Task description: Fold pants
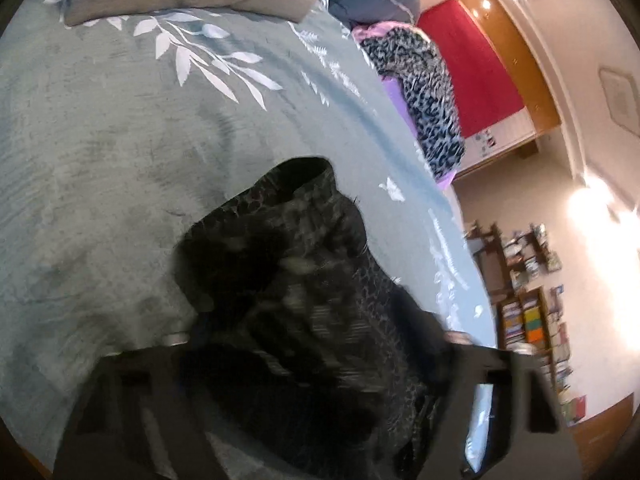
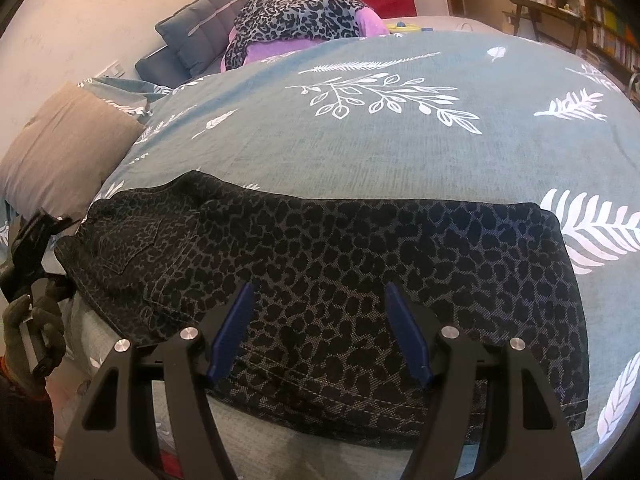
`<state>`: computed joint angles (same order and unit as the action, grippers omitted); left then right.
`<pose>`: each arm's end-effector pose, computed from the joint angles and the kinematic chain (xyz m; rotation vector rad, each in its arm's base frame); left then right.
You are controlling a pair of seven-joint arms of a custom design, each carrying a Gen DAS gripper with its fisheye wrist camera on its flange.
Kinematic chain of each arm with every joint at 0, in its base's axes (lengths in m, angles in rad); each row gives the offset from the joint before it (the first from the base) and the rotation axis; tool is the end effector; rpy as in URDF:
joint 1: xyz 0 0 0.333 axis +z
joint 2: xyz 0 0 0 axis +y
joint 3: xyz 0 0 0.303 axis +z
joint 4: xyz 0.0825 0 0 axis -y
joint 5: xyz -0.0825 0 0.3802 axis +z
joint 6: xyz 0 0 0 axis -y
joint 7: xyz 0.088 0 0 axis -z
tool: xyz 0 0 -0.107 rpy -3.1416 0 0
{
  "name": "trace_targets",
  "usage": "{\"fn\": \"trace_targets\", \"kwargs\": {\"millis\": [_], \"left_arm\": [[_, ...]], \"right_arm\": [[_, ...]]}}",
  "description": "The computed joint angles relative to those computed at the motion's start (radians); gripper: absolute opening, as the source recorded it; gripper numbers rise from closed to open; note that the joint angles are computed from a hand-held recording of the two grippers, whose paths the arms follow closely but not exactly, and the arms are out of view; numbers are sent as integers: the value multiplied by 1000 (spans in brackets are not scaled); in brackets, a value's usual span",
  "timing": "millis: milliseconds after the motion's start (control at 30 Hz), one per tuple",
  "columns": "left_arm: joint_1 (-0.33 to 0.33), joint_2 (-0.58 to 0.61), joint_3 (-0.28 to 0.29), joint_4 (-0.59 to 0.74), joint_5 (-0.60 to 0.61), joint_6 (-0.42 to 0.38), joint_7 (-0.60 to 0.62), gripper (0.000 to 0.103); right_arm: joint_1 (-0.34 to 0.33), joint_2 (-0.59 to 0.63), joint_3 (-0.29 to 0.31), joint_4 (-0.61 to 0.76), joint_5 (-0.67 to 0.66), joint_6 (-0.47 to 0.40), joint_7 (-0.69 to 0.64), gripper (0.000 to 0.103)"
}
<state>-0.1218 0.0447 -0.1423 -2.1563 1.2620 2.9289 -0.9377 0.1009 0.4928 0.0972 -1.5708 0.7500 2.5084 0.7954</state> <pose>0.5275 -0.2046 0.4182 -2.5901 0.6389 -1.2388 0.7035 0.1247 0.3943 -2.0294 1.2994 -0.0945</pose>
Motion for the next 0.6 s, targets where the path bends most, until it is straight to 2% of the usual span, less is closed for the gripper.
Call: {"fn": "trace_targets", "kwargs": {"millis": [33, 167, 433, 600], "left_arm": [[1, 0, -3, -4, -41, -4, 38, 46], [-2, -19, -5, -15, -33, 1, 41, 30], [-30, -35, -44, 80, 4, -39, 171, 28], [-70, 12, -57, 196, -59, -72, 321, 28]], "right_arm": [[-1, 0, 0, 0, 1, 1, -2, 69], [-2, 0, 0, -2, 4, 5, -5, 69], [-12, -3, 6, -4, 22, -8, -22, 69], [-23, -14, 7, -19, 50, -14, -37, 69]]}}
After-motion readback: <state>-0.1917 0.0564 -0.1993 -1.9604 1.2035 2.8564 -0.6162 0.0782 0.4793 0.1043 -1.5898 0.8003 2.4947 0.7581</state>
